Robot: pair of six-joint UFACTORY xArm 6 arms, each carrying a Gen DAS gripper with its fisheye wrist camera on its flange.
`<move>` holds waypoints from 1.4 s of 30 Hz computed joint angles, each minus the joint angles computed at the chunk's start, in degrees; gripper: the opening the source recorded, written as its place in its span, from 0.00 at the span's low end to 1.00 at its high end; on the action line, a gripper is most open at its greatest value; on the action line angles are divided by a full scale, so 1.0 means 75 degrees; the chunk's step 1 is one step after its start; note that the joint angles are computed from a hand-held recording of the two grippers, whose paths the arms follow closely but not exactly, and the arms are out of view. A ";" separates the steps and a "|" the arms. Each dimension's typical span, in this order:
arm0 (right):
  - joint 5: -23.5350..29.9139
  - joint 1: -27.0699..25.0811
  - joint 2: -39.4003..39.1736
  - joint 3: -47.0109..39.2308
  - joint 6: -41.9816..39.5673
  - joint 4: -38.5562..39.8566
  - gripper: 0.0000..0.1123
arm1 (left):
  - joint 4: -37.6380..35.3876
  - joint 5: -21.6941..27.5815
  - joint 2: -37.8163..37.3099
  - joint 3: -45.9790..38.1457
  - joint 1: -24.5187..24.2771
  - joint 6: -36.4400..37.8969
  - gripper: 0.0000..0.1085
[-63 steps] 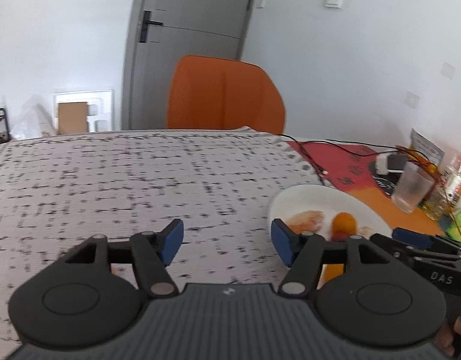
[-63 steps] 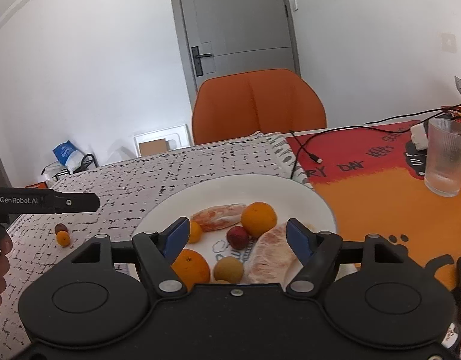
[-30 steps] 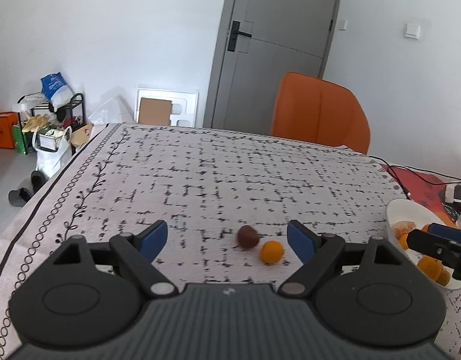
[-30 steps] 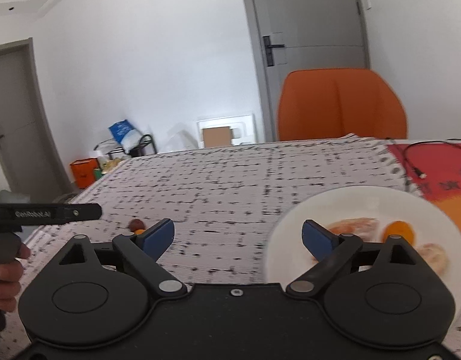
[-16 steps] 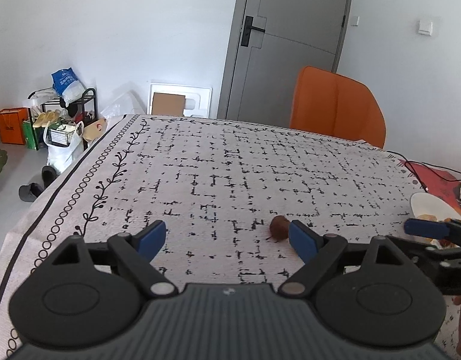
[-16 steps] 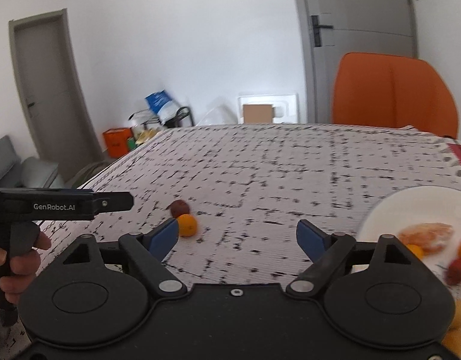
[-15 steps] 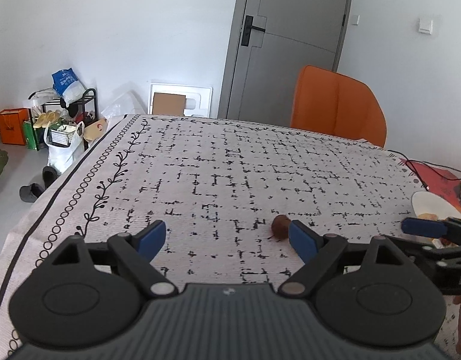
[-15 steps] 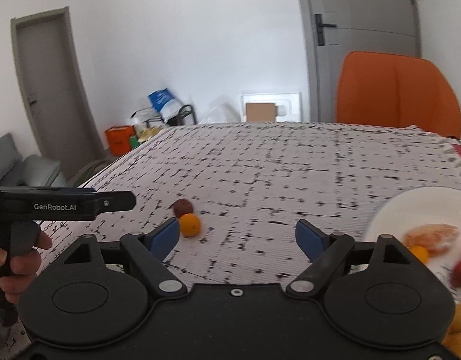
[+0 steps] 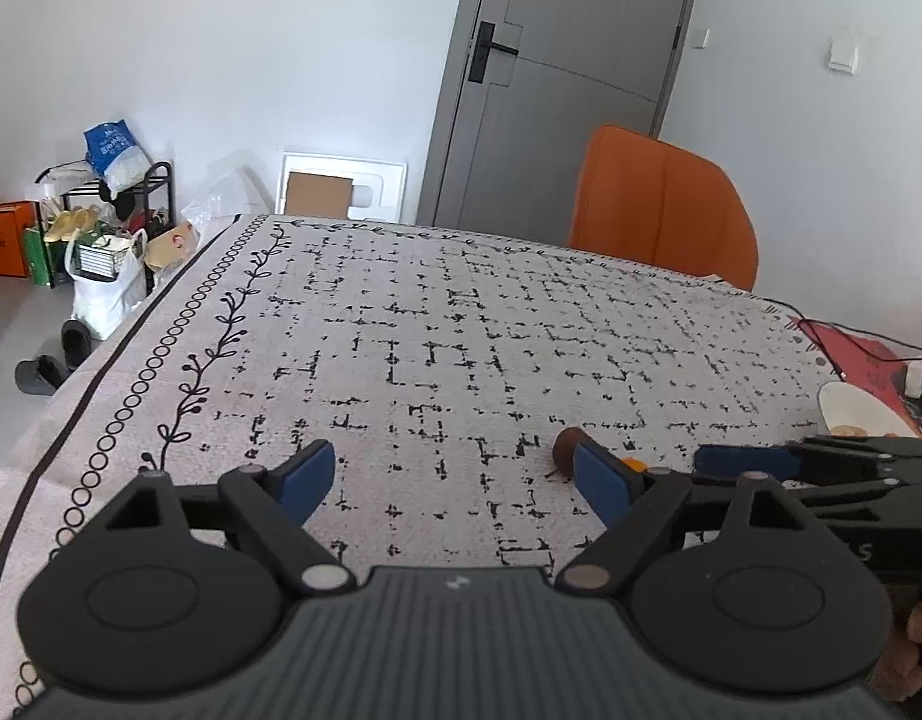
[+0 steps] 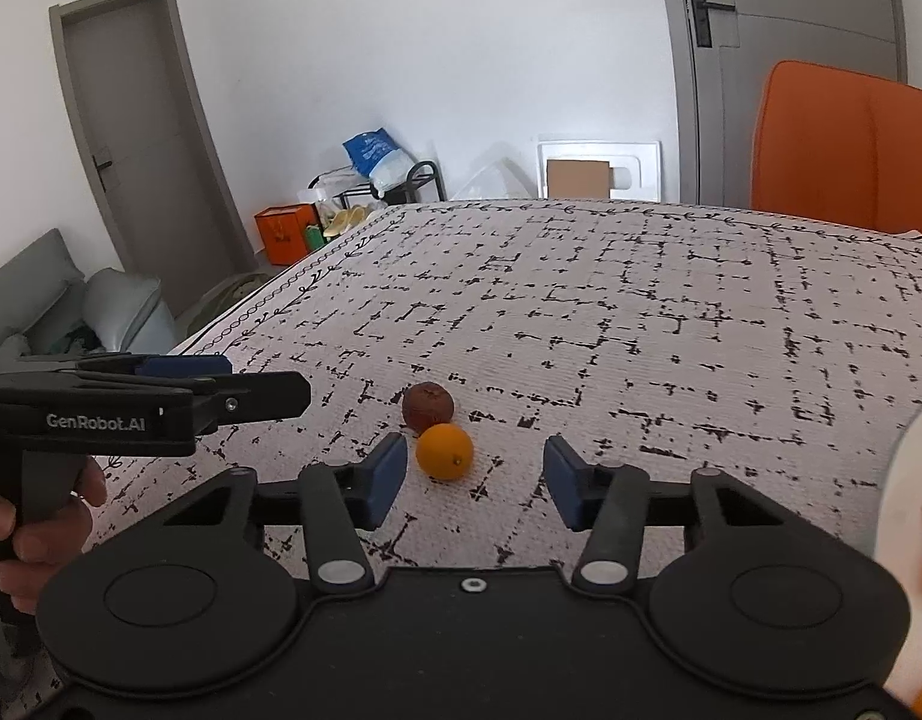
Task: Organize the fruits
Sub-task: 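Grasp a small tangerine with the right tool while the left tool grasps a brown date, then carry the small tangerine to the plate while the left tool carries the date there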
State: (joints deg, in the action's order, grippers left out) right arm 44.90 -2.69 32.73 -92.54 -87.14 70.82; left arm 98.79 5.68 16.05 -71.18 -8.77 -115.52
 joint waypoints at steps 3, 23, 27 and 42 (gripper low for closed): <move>0.0027 0.0058 0.0090 -0.0121 0.0168 -0.0144 0.39 | 0.0109 -0.0095 0.0057 -0.0078 0.0045 -0.0014 0.77; -0.0536 0.0080 -0.0118 0.0208 0.0137 0.0035 0.19 | -0.0315 -0.0905 0.0840 -0.0897 0.0126 0.0634 0.58; -0.0623 -0.0037 -0.0235 0.0316 0.0072 0.0199 0.20 | -0.1022 -0.1014 0.1042 -0.1036 0.0076 0.1421 0.54; -0.0934 -0.0519 -0.0654 0.0701 -0.0309 0.0960 0.20 | -0.3504 -0.0918 0.1652 -0.1340 -0.0282 0.3880 0.20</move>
State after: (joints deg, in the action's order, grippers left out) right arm 37.90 -6.58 27.82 -87.28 -89.46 78.01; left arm 72.50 -1.21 28.44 -81.23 -10.88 -86.42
